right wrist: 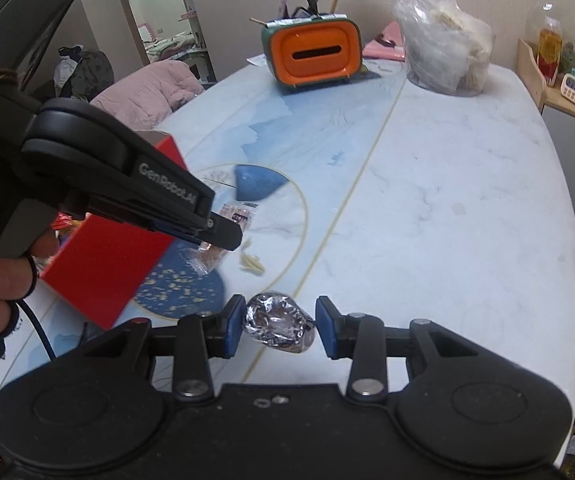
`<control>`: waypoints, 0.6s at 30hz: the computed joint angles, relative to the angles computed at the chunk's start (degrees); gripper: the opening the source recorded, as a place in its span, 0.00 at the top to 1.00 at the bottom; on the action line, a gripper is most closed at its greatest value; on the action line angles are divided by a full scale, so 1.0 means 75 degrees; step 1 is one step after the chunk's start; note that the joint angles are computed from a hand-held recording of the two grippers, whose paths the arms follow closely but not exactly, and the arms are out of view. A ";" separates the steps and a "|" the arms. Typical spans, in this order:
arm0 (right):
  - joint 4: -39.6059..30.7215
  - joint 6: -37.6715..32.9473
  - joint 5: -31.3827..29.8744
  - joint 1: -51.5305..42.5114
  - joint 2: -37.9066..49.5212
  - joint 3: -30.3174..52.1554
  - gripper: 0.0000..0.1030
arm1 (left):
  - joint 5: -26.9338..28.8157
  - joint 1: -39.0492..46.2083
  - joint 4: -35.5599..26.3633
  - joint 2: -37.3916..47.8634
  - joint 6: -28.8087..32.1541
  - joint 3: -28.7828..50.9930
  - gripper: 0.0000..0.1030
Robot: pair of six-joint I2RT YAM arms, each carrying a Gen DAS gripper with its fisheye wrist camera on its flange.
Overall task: Organize snacks
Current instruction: 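Carry the wrapped candy and foil sweet over the box with both tools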
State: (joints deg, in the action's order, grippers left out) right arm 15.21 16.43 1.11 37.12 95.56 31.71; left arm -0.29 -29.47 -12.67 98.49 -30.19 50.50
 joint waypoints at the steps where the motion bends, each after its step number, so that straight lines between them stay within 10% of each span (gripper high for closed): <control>1: -0.0096 0.0087 0.0090 0.0133 -0.0161 -0.0038 0.65 | 0.0036 0.0037 -0.0049 -0.0220 0.0025 -0.0141 0.85; 18: -0.1906 0.1942 0.1523 0.2439 -0.0844 0.1107 0.65 | 0.1197 0.2255 -0.1430 -0.3996 0.1677 -0.2171 0.85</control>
